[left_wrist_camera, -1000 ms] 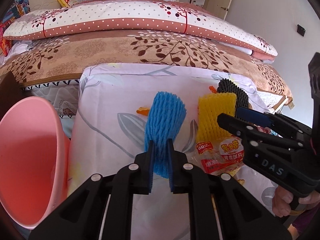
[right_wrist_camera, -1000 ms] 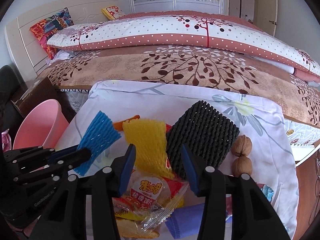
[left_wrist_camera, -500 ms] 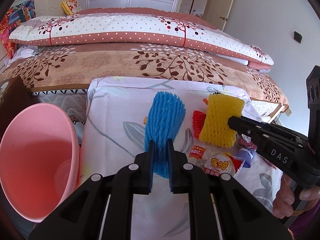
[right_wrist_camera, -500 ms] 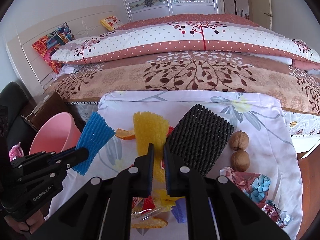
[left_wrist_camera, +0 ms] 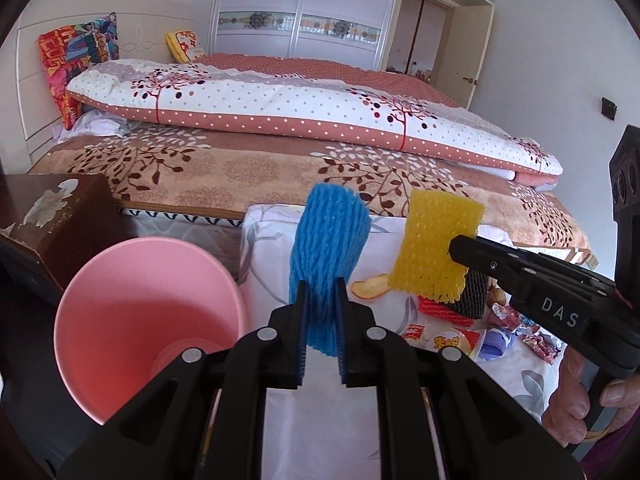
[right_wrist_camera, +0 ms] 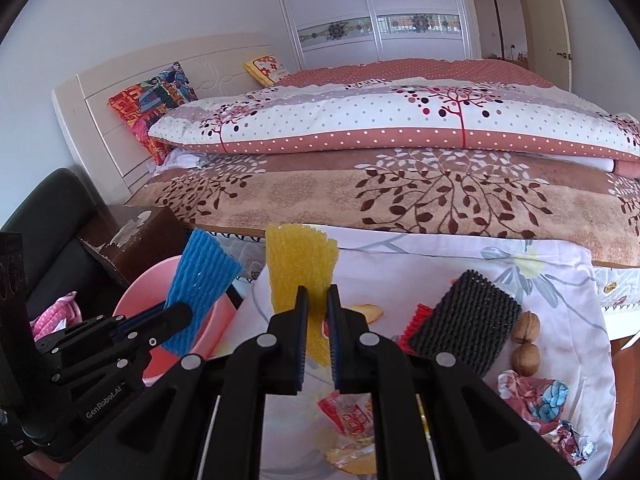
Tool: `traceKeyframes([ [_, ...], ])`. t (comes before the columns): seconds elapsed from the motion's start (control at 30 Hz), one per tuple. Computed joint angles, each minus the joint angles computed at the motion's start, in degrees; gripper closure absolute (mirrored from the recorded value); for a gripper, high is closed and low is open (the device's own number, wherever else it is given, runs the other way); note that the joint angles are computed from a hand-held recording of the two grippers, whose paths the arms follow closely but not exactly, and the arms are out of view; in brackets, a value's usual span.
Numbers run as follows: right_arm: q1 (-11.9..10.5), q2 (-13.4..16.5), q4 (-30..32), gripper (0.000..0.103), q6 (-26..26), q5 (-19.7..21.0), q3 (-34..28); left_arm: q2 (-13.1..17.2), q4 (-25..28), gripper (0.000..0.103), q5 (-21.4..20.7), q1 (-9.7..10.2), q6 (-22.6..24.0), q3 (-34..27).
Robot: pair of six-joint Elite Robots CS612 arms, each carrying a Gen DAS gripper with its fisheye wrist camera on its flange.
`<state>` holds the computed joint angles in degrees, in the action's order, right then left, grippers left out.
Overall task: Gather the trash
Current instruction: 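Carry both foam nets to the pink bucket and open both tools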
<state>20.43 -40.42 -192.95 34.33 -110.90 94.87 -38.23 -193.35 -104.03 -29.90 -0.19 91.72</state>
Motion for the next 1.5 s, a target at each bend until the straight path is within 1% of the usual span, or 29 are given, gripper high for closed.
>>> traceKeyframes([
  [0.17,0.9,1.9,1.7,0.094,-2.3,2.5,-4.5,0.0,-0.6,0.092,2.9,1.37,-1.7,0.1],
  [0.27,1.4,3.2,3.2,0.094,-3.3,4.3,-7.2,0.3,0.4,0.092,4.5,2.13,-2.8,-0.4],
  [0.43,2.1,5.4,6.6,0.094,-5.5,6.3,-11.7,0.9,2.2,0.092,7.1,3.13,-4.3,-1.0],
  [0.53,2.4,6.5,8.4,0.094,-6.6,7.2,-13.8,1.3,2.6,0.092,8.8,3.41,-4.5,-1.2],
  [0.83,3.0,9.3,13.8,0.094,-8.5,9.3,-19.0,2.2,3.8,0.092,11.6,3.99,-4.8,-1.9],
  [1.1,3.0,10.9,16.9,0.094,-8.8,10.5,-21.5,2.8,5.7,0.092,13.9,4.58,-6.7,-2.8],
  [1.23,3.0,11.1,17.2,0.094,-8.6,10.8,-21.9,2.9,6.5,0.089,14.3,4.80,-7.8,-3.0],
  [1.3,3.0,11.2,17.1,0.094,-8.7,10.6,-22.0,3.0,6.8,0.084,13.9,4.98,-8.0,-3.1],
  [1.37,3.0,11.3,17.3,0.092,-9.0,10.4,-22.3,3.0,6.7,0.073,14.2,4.97,-7.9,-3.0],
  [1.4,3.0,11.4,17.4,0.091,-9.1,10.4,-22.3,3.0,6.5,0.072,14.3,4.96,-8.0,-3.0],
  [1.5,3.0,11.4,17.1,0.079,-9.1,10.0,-22.3,2.9,6.6,0.070,13.8,5.12,-8.8,-3.0],
])
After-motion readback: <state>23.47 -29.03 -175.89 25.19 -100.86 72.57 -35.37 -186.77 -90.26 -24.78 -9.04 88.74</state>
